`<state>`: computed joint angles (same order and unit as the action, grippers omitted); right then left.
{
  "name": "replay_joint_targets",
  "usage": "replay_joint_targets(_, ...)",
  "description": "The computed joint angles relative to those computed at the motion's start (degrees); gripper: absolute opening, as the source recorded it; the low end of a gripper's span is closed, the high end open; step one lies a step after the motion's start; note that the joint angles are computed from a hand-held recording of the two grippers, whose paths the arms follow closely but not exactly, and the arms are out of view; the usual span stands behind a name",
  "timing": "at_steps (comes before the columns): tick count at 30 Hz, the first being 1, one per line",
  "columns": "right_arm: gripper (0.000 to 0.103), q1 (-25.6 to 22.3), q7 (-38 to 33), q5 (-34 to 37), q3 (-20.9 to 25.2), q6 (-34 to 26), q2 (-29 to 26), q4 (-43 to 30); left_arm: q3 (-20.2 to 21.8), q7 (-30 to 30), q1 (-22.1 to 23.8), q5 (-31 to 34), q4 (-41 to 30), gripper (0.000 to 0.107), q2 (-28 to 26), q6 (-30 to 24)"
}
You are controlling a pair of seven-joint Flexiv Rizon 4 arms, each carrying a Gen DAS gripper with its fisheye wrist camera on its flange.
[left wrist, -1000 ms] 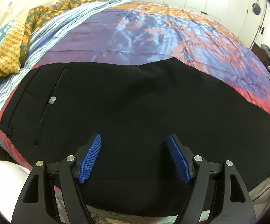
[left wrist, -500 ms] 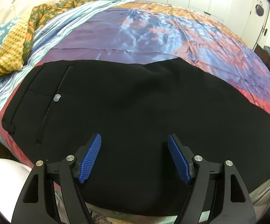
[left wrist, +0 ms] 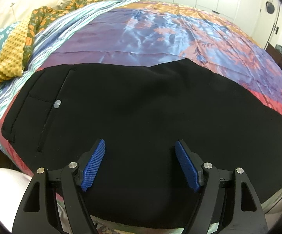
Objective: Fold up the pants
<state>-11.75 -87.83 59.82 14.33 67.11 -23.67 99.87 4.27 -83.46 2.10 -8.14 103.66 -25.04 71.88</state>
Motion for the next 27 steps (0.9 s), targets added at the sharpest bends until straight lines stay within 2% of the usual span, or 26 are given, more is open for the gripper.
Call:
replay_joint_targets(1,0.074,1.2,2.5,-2.0,-1.0,0.5,0.0,0.5,-0.3,0.3,0.3,-0.3,0.0,0.077,0.0,0.0)
replay_joint_targets(2,0.06,2.1,4.4,-3.6,-1.6,1.0,-0.1,0.8,-0.6,0.6,0.5,-0.6,0.0,0.077,-0.1,0.0)
replay_joint_targets(3,0.053,3.3,7.9,-5.9,-2.6,1.8,-0.1,1.7,-0.8,0.9,0.7,-1.0,0.0,0.077,-0.2,0.0)
replay_joint_targets(4,0.039,3.1,9.0,-6.4,-2.4,2.3,-0.2,2.0,-0.9,1.0,0.8,-1.1,-0.1,0.077,-0.2,0.0)
replay_joint_targets(5,0.032,2.0,8.8,-4.7,-1.5,3.0,-0.6,2.0,-0.9,1.2,0.9,-1.3,-0.1,0.077,-0.3,0.0)
replay_joint_targets(8,0.029,-0.1,7.0,-1.8,0.4,3.8,-1.1,1.5,-0.8,1.3,0.7,-1.3,-0.1,0.078,-0.3,0.0)
replay_joint_targets(14,0.025,3.4,13.8,-11.5,-1.7,4.6,-0.7,3.1,0.3,0.9,-0.3,0.4,-0.8,0.081,-0.8,-0.1)
replay_joint_targets(20,0.024,2.6,15.0,-13.9,0.3,7.2,-0.4,4.3,0.1,0.9,-0.1,0.6,-0.7,0.081,-0.8,0.0)
replay_joint_targets(23,0.023,1.5,13.5,-12.4,2.2,8.8,-0.7,3.6,0.1,1.0,-0.2,0.6,-0.7,0.081,-0.8,0.0)
replay_joint_targets(27,0.021,-2.1,5.7,-4.7,7.3,10.6,-0.7,1.2,0.1,0.9,-0.2,0.6,-0.7,0.082,-0.8,-0.1)
